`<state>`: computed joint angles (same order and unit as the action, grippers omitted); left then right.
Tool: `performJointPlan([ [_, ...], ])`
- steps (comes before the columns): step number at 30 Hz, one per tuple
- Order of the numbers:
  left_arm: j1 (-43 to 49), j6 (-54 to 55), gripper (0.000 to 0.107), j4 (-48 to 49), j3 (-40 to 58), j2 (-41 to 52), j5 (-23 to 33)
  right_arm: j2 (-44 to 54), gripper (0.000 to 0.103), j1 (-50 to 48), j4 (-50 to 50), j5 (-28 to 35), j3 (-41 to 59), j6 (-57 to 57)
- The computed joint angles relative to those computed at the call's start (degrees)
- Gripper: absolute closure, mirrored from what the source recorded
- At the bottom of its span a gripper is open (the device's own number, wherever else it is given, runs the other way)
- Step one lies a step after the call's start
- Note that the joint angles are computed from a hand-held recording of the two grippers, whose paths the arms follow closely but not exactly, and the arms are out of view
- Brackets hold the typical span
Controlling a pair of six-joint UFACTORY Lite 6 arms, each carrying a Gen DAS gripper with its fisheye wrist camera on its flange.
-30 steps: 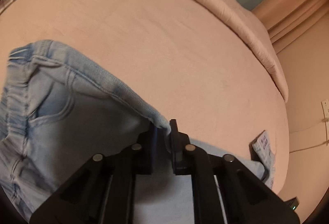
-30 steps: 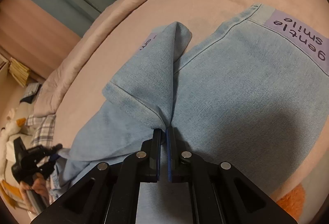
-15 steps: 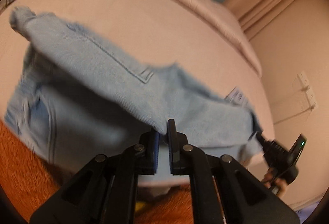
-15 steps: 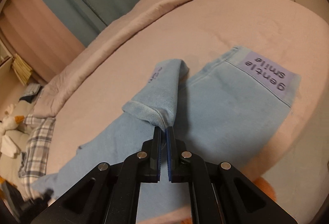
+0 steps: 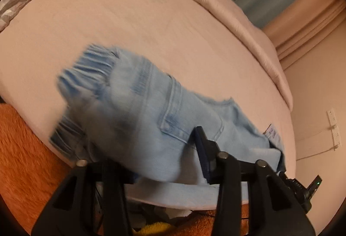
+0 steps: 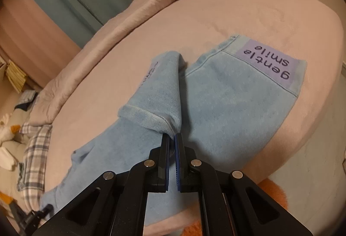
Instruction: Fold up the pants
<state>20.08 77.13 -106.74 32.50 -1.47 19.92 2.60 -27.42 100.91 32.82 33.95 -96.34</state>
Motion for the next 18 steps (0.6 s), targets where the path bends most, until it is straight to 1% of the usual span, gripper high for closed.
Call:
performJointPlan([
  [1,1.79,-0.25,0.089,1.79,-0.16,-0.25,1.93,-0.34,0.099,0.09,-0.03,-0.19,-0.03,0.05],
  [3,2.45,-4.27,0.091,7.78,-0.01,-0.91,2.66,-1.77,0.099,0.68,-0.15,-0.82,-0.23,0.63],
  [5,-0.30,-7.64,0.092,10.68,-0.84,-2.52,1.05,-3.60,0.099,0.39,-0.79,-0.76,-0.81,1.35],
  [6,-0.33,-9.43,0.093,14.37,-2.29,-3.86,1.03,-4.02,0.099,0.21,-0.87,-0.75,-0.90,1.32],
  [7,-0.70,-9.82,0.093,15.66,-3.37,-4.64,0.66,-4.58,0.099,-0.32,-1.06,-0.56,-1.15,1.11],
  [8,-1.05,-7.80,0.092,14.85,-4.33,-4.26,0.07,-4.80,0.099,-0.63,-1.13,-0.55,-1.17,0.96],
  [10,-3.27,-3.08,0.091,12.60,-3.69,0.70,-2.91,-3.69,0.099,-0.82,-1.37,-1.11,-0.69,0.76],
  [12,-3.47,0.99,0.090,8.60,-2.63,5.94,-2.52,-1.07,0.099,-0.20,-1.21,-2.43,0.19,0.66],
  [13,-3.29,4.87,0.089,4.73,-2.61,7.18,-2.18,0.30,0.099,0.44,-0.43,-3.47,0.55,0.16],
  [14,-3.29,6.52,0.088,3.07,-2.27,8.09,-2.03,1.61,0.099,1.20,0.78,-4.69,0.98,-0.83],
  [16,-3.57,5.22,0.088,3.52,-1.13,9.43,-2.27,3.69,0.099,3.20,1.89,-7.84,2.05,-1.87],
  [18,-3.25,3.08,0.088,5.97,-0.78,9.35,-2.66,3.97,0.099,6.25,0.25,-13.16,3.19,-0.63],
])
